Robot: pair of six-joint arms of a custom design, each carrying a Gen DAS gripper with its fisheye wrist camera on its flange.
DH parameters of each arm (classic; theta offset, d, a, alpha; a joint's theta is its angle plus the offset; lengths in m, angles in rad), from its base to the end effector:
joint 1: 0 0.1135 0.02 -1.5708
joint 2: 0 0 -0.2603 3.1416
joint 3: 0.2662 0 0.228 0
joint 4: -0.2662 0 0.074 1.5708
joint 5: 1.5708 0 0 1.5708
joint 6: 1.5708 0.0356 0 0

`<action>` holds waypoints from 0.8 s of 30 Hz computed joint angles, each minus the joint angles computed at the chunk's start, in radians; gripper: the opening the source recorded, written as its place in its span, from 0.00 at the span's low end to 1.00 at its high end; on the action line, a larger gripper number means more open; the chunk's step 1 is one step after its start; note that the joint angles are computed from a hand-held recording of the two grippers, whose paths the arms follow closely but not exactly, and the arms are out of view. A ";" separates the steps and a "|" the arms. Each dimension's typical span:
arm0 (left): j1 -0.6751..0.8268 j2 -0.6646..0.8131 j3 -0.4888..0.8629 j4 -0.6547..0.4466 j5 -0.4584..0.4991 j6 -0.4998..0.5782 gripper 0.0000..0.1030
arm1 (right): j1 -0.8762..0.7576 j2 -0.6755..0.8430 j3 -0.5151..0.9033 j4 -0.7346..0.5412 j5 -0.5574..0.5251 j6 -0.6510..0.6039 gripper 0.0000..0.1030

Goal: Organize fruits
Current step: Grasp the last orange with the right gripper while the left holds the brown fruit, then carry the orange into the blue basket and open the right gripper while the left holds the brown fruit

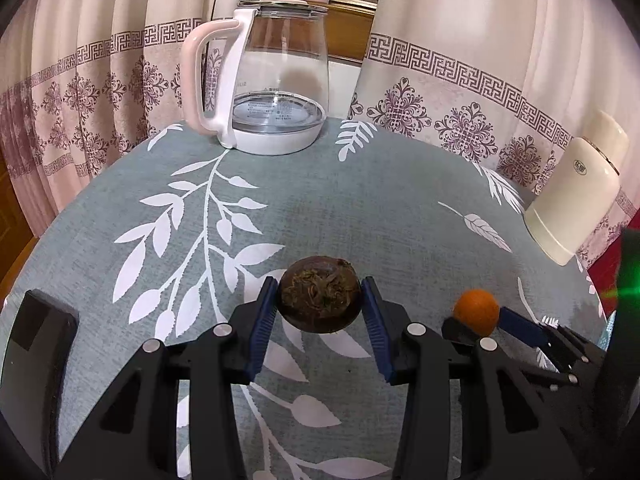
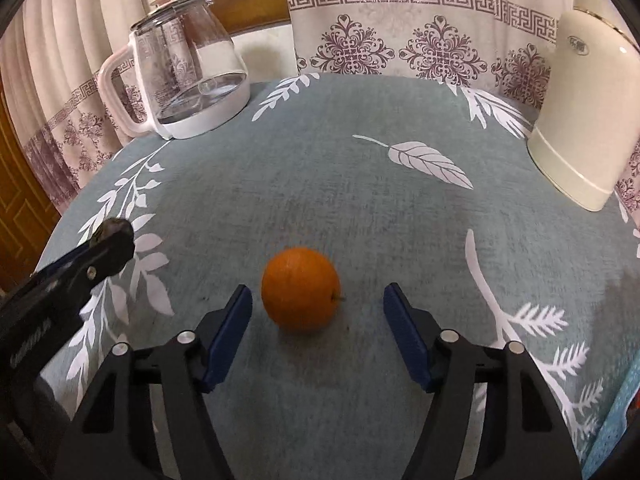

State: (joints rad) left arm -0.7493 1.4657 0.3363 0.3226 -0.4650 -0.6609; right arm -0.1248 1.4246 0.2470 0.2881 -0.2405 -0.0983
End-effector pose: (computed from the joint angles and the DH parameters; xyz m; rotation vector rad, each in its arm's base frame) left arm 0.1676 -0.1341 0.1227 -0.1153 2.2760 -0.1816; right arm 0.1897 -0.0153 0.1065 -0.0719 2.4341 0.1961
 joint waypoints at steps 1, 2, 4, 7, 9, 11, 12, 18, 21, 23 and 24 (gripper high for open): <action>-0.002 0.002 0.000 0.001 0.000 -0.001 0.43 | 0.004 0.013 0.013 -0.004 0.006 0.004 0.60; -0.003 0.002 0.001 0.002 0.000 0.000 0.43 | 0.007 0.021 0.021 -0.004 0.010 0.007 0.59; -0.006 0.002 0.000 0.003 -0.002 -0.001 0.43 | 0.015 0.030 0.029 -0.003 0.021 0.010 0.53; -0.005 0.003 0.000 0.001 0.001 -0.008 0.43 | 0.024 0.035 0.025 0.010 0.030 0.010 0.47; -0.004 0.003 0.000 0.001 0.005 -0.010 0.43 | 0.028 0.027 0.017 0.013 0.026 0.002 0.41; -0.006 -0.001 -0.002 0.003 0.005 -0.008 0.43 | 0.028 0.012 0.010 0.002 0.017 -0.005 0.37; -0.006 -0.002 -0.003 0.004 0.005 -0.007 0.43 | 0.028 0.006 0.002 0.005 0.017 -0.007 0.37; -0.007 -0.011 -0.011 0.011 0.008 -0.005 0.43 | -0.019 -0.046 -0.033 -0.014 -0.028 -0.022 0.37; -0.012 -0.012 -0.011 0.010 0.005 -0.007 0.43 | -0.027 -0.078 -0.060 -0.016 -0.028 -0.029 0.37; -0.021 -0.013 -0.010 0.007 -0.003 -0.008 0.43 | -0.024 -0.117 -0.082 -0.024 -0.018 -0.033 0.37; -0.026 -0.014 -0.009 0.006 -0.007 -0.009 0.43 | -0.024 -0.134 -0.089 -0.031 -0.018 -0.035 0.37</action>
State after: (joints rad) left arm -0.7752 1.4517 0.3272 0.3281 -0.4720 -0.6702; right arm -0.1489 1.2904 0.1575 0.2574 -0.2584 -0.1328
